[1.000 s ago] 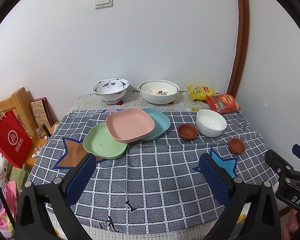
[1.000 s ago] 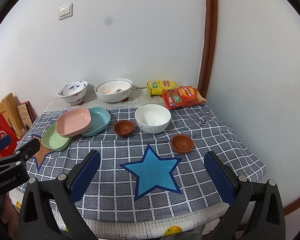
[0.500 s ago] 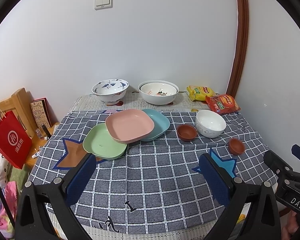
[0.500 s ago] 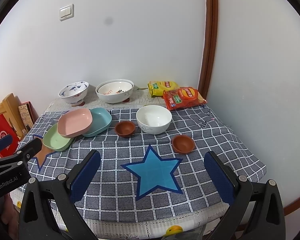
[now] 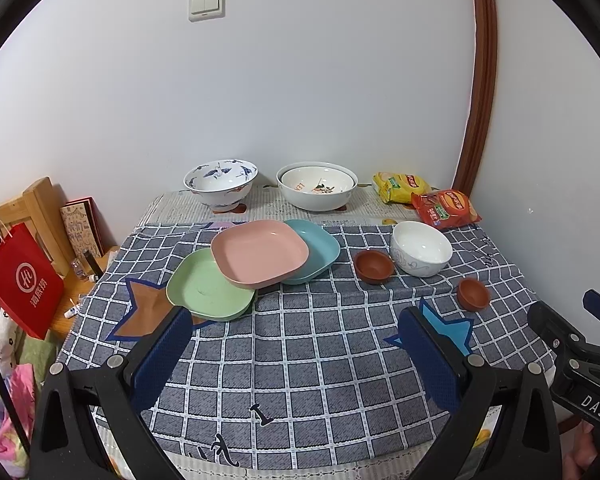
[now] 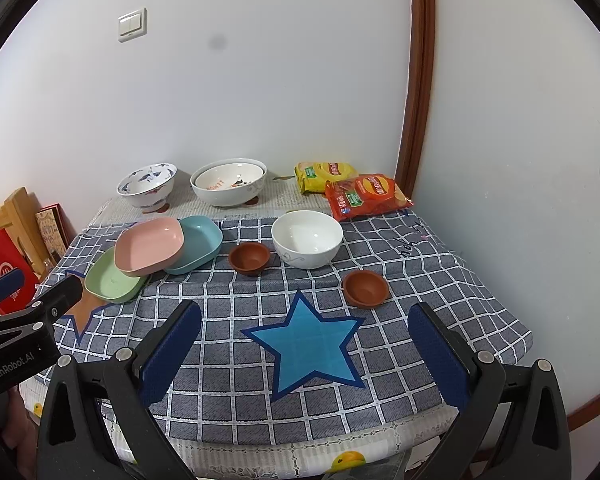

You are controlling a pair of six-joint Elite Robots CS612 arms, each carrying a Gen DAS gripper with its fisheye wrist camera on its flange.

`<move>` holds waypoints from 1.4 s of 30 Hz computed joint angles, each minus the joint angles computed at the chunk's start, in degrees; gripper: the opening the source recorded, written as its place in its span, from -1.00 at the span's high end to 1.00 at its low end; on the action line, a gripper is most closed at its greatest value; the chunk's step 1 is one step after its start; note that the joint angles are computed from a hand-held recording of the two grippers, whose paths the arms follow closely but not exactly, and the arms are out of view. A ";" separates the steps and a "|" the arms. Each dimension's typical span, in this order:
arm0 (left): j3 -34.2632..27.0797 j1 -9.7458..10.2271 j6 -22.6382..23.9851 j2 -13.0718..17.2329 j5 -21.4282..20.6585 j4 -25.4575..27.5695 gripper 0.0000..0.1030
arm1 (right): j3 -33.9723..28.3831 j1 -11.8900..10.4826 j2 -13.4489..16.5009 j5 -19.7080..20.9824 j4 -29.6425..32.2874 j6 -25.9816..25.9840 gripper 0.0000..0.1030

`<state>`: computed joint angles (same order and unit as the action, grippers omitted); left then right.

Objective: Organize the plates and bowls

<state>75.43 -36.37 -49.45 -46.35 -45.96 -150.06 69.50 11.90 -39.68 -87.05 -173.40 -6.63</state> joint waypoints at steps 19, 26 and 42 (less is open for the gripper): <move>-3.30 1.91 1.18 2.27 -2.88 1.62 -1.00 | -5.51 0.04 3.33 1.29 3.70 0.84 -0.97; -5.08 3.96 -0.47 4.10 -6.57 4.56 -0.99 | -11.24 0.66 6.69 1.34 9.23 -0.51 -0.97; -5.85 10.59 -4.75 6.44 -13.88 5.05 -0.71 | -41.89 3.78 22.88 9.51 30.73 -7.04 -0.56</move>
